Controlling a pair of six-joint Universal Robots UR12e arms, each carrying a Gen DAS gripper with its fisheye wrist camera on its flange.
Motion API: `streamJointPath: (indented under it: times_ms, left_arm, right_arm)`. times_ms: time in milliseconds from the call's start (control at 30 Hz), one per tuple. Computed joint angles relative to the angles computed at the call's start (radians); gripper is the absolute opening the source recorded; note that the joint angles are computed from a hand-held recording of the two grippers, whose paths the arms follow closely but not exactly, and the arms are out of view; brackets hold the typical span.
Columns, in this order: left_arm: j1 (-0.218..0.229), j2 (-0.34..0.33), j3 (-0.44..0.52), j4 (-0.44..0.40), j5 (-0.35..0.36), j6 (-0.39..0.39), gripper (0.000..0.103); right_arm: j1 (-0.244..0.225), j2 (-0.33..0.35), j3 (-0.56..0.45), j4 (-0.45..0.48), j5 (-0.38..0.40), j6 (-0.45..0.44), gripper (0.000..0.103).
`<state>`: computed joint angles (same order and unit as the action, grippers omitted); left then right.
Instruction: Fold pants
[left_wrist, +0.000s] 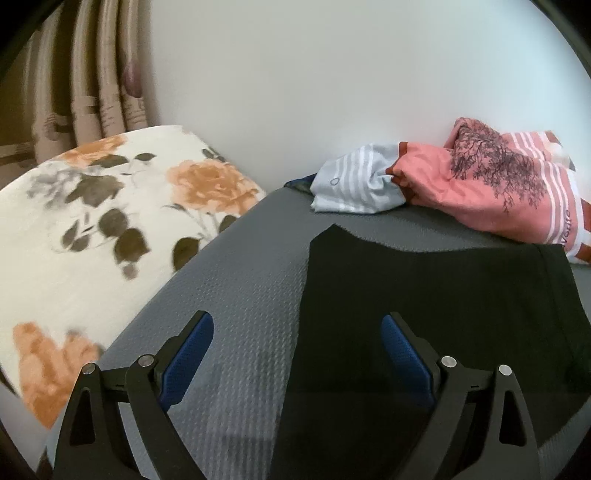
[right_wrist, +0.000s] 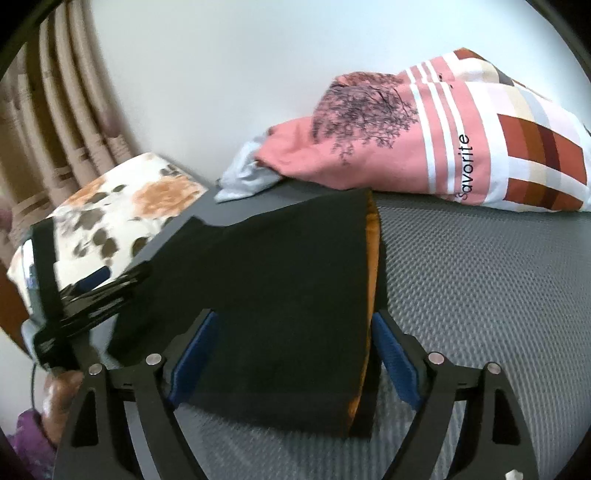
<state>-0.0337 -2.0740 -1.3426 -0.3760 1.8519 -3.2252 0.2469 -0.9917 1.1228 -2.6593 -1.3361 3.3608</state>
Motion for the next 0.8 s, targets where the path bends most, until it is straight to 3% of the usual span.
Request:
streamJointPath:
  times_ms: [167,233,433,600,700,800]
  left_arm:
    - [-0.026,0.062,-0.056,0.002,0.061,-0.008,0.098]
    - [-0.044,0.091,-0.081,0.043,0.1,0.017,0.102]
    - [-0.095,0.186,-0.145,0.151,0.145,0.049,0.103]
    - [-0.154,0.249,-0.166,0.2,0.28,0.015,0.103]
    - [-0.177,0.288,-0.19,0.261,0.302,-0.014,0.103]
    - [-0.189,0.324,-0.2,0.253,0.287,-0.043,0.103]
  right_arm:
    - [-0.002,-0.059,0.069,-0.044,0.023,-0.002,0.084]
    - [-0.005,-0.086,0.096,-0.06,0.039,0.004,0.085]
    - [-0.006,-0.161,0.167,-0.125,0.06,-0.013,0.086]
    - [-0.009,-0.231,0.228,-0.214,0.054,-0.02,0.089]
    - [-0.014,-0.267,0.256,-0.259,0.056,-0.015,0.094]
    - [-0.02,-0.298,0.283,-0.288,0.064,-0.006,0.095]
